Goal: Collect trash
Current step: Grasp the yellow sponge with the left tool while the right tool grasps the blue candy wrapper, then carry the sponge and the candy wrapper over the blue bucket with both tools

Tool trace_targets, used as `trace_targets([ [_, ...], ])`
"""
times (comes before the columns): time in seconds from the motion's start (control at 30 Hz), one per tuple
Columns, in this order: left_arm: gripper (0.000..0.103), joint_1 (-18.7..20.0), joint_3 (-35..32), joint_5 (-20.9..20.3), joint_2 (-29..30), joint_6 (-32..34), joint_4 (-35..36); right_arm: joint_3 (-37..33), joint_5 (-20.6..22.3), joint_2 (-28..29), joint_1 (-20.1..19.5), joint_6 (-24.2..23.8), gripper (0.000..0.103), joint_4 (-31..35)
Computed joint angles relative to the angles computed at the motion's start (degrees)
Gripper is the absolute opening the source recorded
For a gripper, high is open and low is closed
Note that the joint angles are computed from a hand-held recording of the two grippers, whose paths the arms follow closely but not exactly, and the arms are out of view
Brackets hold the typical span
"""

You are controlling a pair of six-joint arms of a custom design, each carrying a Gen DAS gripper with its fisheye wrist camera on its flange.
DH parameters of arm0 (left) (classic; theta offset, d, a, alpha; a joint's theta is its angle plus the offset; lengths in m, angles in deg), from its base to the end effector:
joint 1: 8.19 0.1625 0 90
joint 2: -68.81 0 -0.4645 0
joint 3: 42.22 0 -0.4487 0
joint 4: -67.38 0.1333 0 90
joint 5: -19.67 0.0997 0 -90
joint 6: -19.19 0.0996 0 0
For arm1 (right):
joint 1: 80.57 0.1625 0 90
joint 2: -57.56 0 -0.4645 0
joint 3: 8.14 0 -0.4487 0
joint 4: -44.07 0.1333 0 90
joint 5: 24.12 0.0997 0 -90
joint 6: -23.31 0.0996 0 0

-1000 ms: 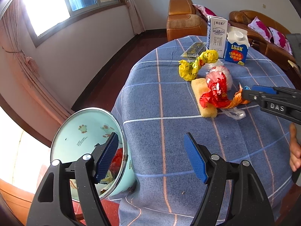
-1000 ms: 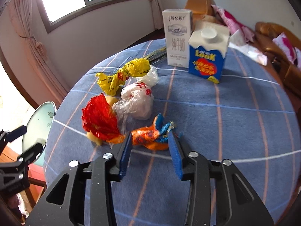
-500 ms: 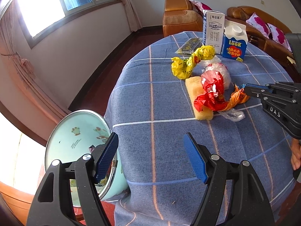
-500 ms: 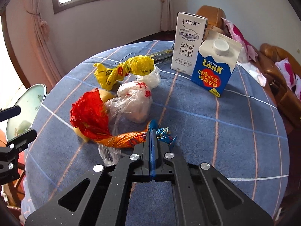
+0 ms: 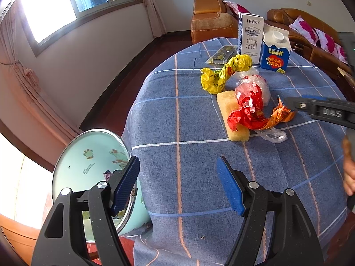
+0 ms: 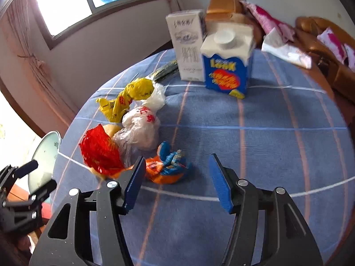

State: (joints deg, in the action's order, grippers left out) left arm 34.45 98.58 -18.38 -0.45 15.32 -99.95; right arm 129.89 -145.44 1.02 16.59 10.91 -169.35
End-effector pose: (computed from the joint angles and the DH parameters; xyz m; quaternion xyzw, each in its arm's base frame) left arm -0.1596 -0.4348 0.1203 0.3121 0.8421 -0.2300 0.3748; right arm 0.1374 -0.4398 0.1096 0.0576 -0.9025 0.3326 0.2675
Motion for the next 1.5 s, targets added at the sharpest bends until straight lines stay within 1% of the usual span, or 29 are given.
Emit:
trace_targets([
  [0.07,0.071,0.0,0.1,0.2,-0.5,-0.1,0.1,-0.9,2.3,0.3,-1.0,2.4,0.058,3.5],
  [0.1,0.071,0.1,0.2,0.3,-0.8,0.1,0.0,-1.5,2.2,1.0,-1.2,3.0,0.054,4.4],
  [0.13,0.071,0.1,0.3,0.4,-1.1,0.1,0.0,-2.0,0.9,2.5,-0.6,1.9,0.05,2.9],
  [0.17,0.071,0.3,0.3,0.6,-1.3,0.1,-0.1,-2.2,0.0,3.4,0.0,0.7,0.044,2.0],
  [0.2,0.071,0.4,0.2,0.7,-1.3,0.2,-0.1,-2.3,-0.7,3.8,0.6,0.2,0.042,1.7],
  [0.23,0.071,0.5,0.2,0.7,-1.3,0.2,-0.2,-2.5,-2.4,4.1,1.5,0.0,0.04,1.7],
  [0.3,0.071,0.6,0.1,0.4,-1.2,0.4,-0.5,-2.5,-4.8,4.5,2.9,-1.3,0.033,0.6],
  [0.33,0.071,0.7,0.1,0.1,-1.0,0.6,-0.8,-2.4,-6.7,4.9,3.9,-2.8,0.029,-1.1],
  [0.47,0.071,0.5,-0.2,-0.9,0.2,1.5,-2.2,-1.7,-12.7,5.8,6.6,-8.3,0.029,-8.9],
  [0.5,0.071,0.5,-0.4,-1.2,0.7,1.6,-2.5,-1.3,-13.2,5.3,7.0,-8.7,0.029,-10.1],
  [0.6,0.071,0.4,-1.3,-3.4,2.0,2.1,-3.8,0.6,-12.1,2.6,7.2,-9.7,0.029,-13.6],
  [0.67,0.071,0.3,-2.0,-4.1,3.1,2.3,-4.6,1.6,-11.8,1.3,7.7,-10.3,0.029,-16.1],
  [0.7,0.071,0.4,-2.6,-4.7,4.2,2.8,-5.6,1.8,-12.4,1.0,8.0,-11.0,0.029,-17.6],
  [0.8,0.07,0.9,-4.8,-5.2,7.6,3.3,-7.2,1.4,-16.4,1.7,8.3,-13.9,0.029,-21.8],
  [0.83,0.069,1.1,-5.6,-5.5,8.9,3.5,-8.2,1.3,-17.1,1.8,7.8,-14.3,0.029,-22.9],
  [0.97,0.069,2.0,-8.4,-7.2,12.7,3.1,-9.0,2.4,-16.1,0.3,5.2,-12.7,0.029,-22.9],
  [1.03,0.065,2.3,-9.9,-7.7,14.8,2.6,-8.3,2.5,-16.2,0.4,4.7,-13.5,0.03,-24.0],
  [1.07,0.054,2.5,-10.6,-7.1,15.8,2.3,-7.3,2.4,-16.3,0.6,4.5,-13.9,0.03,-24.5],
  [1.1,0.042,2.8,-11.1,-7.0,16.4,1.7,-6.2,2.4,-16.2,0.7,4.3,-14.1,0.03,-24.7],
  [1.17,0.029,3.6,-12.1,-7.6,17.0,0.2,-3.8,2.7,-15.9,0.6,4.2,-14.1,0.03,-25.0],
  [1.2,0.028,3.6,-11.9,-7.6,17.3,0.6,-5.2,2.9,-16.0,0.7,4.4,-14.3,0.03,-25.6],
  [1.27,0.027,3.3,-11.7,-6.9,17.4,1.2,-5.5,3.0,-16.2,1.0,4.7,-14.7,0.03,-26.8],
  [1.37,0.027,2.3,-10.5,-5.8,16.5,1.7,-7.1,2.8,-16.5,1.5,5.1,-15.3,0.03,-28.2],
  [1.5,0.027,0.7,-8.2,-2.8,13.8,2.5,-8.0,2.5,-17.6,2.4,6.9,-15.8,0.03,-29.5],
])
